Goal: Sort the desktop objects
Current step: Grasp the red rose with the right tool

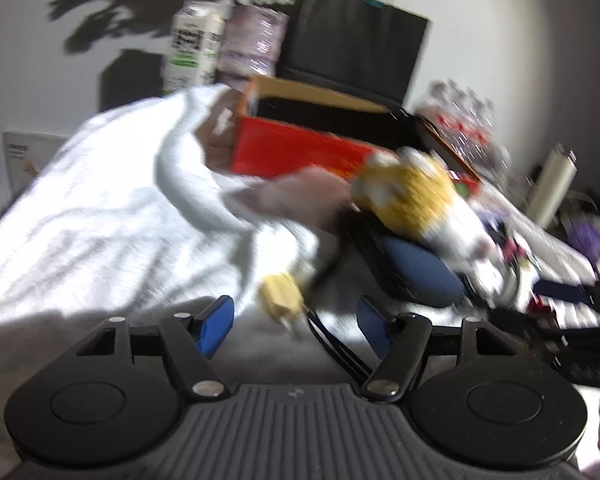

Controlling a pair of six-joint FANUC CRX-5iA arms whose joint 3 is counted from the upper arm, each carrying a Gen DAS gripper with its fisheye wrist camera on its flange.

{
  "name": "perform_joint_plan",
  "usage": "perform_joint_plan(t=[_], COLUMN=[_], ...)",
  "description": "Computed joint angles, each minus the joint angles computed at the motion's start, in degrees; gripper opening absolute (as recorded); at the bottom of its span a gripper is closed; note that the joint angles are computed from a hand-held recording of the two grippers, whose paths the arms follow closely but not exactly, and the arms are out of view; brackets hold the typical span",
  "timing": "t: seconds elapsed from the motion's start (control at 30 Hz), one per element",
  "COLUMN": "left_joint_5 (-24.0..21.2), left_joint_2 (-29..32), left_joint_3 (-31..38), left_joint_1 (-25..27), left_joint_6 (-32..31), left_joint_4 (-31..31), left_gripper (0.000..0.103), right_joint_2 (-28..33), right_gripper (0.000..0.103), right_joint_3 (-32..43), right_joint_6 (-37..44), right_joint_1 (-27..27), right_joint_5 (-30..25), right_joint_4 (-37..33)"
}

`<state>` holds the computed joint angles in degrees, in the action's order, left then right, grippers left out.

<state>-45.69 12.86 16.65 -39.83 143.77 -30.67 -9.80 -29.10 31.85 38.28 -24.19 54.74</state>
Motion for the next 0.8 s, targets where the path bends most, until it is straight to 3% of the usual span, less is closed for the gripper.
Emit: perform_joint_plan(t=[0.07, 0.13, 0.23, 0.27, 0.3, 0.37, 0.47, 0.57, 0.7, 0.8], left_joint_5=[1.68, 0.2, -3.97, -4.78, -5.57, -6.64, -7.49, -5.77, -9.83, -9.66], left_joint_2=[0.41, 2.32, 5.59, 6.27, 6.65, 6.51, 4.88, 1.47, -1.78, -4.29], left_joint_3=[-0.94, 1.27, 6.5, 7.47, 7.99, 8.03, 6.76, 4.05, 4.8, 4.99], left_joint_1=[0.94, 0.33, -0.46, -0.15, 0.1, -0.15, -1.32, -2.96, -7.12, -8.84], left_joint_6=[-2.53, -0.64, -0.24, -1.43, -2.38, -1.06, 2.66, 7.37, 13.93, 16.67], left_joint_4=[4.64, 3.28, 1.21, 2.34, 3.53, 3.64, 2.88, 0.5, -8.64, -14.19], left_gripper=[0.069, 0.069, 0.044, 0.022, 0.009, 0.009, 0.006, 0.005, 0.004, 0.003], right_joint_2=[-0.94, -0.67, -0.08, -0.17, -0.26, -0.34, -1.29, -3.25, -7.09, -9.83], right_gripper=[0.075, 0.075, 0.074, 0.07, 0.066, 0.049, 0.041, 0.038, 0.038, 0.037], right_joint_3=[-1.65, -1.96, -1.69, -1.76, -1.6, -1.78, -3.69, -5.46, -8.21, -9.31], right_joint_6=[-1.91, -3.09, -2.6, -2.06, -0.83, -0.17, -3.57, -7.03, -12.28, -14.09], right_joint_1=[-0.8, -1.17, -1.63, -1.9, -1.98, -2.01, -2.59, -3.56, -5.01, -5.55], right_joint_5=[0.33, -1.04, -1.63, -0.6, 0.14, 0.59, 2.38, 4.92, 7.83, 9.42], right_joint_4=[1.25, 1.25, -0.94, -2.36, -4.41, -5.12, -1.24, 1.48, 7.37, 8.59])
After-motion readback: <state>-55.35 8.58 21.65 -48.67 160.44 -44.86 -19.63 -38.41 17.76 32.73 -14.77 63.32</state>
